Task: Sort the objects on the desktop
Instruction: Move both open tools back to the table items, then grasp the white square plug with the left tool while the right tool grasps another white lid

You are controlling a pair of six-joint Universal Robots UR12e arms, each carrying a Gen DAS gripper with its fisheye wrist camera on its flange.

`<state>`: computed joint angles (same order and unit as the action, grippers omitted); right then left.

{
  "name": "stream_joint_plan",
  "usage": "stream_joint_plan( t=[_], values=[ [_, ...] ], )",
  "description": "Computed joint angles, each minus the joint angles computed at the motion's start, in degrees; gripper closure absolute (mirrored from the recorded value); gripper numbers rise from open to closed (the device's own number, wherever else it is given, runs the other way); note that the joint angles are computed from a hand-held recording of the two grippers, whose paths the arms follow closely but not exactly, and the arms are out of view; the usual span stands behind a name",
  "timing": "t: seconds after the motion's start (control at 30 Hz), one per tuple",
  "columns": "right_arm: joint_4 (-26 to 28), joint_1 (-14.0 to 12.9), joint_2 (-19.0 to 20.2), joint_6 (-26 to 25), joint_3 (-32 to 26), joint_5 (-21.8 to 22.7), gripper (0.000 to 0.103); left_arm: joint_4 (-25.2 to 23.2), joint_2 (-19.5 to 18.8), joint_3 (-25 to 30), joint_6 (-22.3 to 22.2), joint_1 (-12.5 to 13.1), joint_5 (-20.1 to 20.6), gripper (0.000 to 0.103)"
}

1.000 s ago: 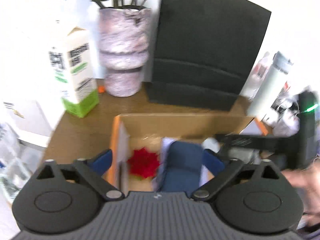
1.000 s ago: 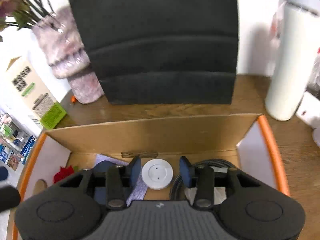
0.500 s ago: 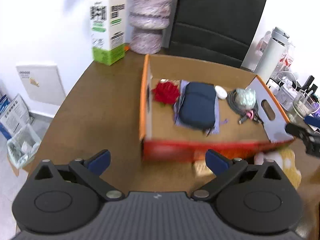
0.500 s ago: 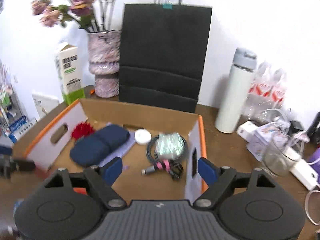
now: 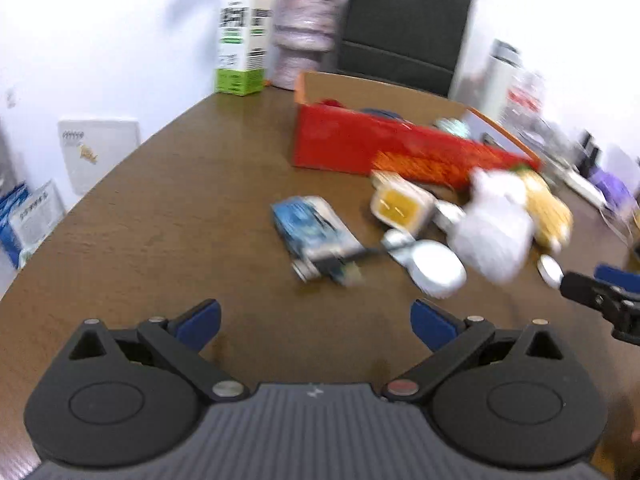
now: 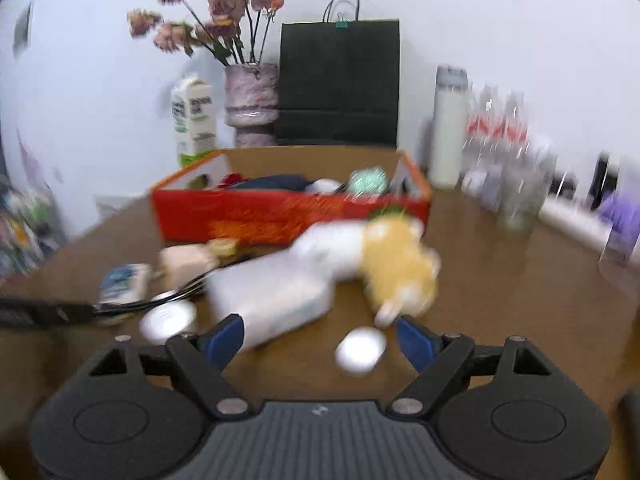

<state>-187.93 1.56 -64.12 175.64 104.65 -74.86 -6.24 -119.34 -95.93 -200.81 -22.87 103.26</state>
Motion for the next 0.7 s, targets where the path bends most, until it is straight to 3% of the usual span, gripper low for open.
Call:
stream_joint_plan(
  t=[0.07,0.17,0.23,0.33,0.4,0.5,0.7],
  values=[
    [-3.8,0.1,-0.3,-1.6,2.3,-0.8,0.022,1.7,-0.1,-0.2,1.7,-0.7,0.7,0.0],
    [-8.2,0.8,-0.3,-3.3,4.2,-2.9,0.022,5.5,-0.9,0.3,2.9,-0.7,-1.6,0.0],
    [-8.9,0.6,-0.3,-3.0,4.4,-1.8,0.022,5.7,-1.7,1.7,3.0,-0.3,-3.1,0.0],
    [-9.1,0.5,0.0,-3.7,3.9,-1.3,0.022,5.9,-4.0,5.4,6.3,-0.4,-2.2,0.0],
    [-10.0,0.5,0.4,-4.6,3.6,-1.3,0.022,7.7,-5.4,7.1,8.2,0.4,-5.0,0.0],
    [-10.6,0.6,0.8,-5.9,3.5,-0.9,0.022,3.3,-6.9,10.7,8.8,1.6,-9.0,0.003],
    [-9.5,0.2,1.2,-5.3,2.7,-0.6,0.022,-4.6,-9.2,15.6,11.2,2.8,-13.0,0.029]
  ],
)
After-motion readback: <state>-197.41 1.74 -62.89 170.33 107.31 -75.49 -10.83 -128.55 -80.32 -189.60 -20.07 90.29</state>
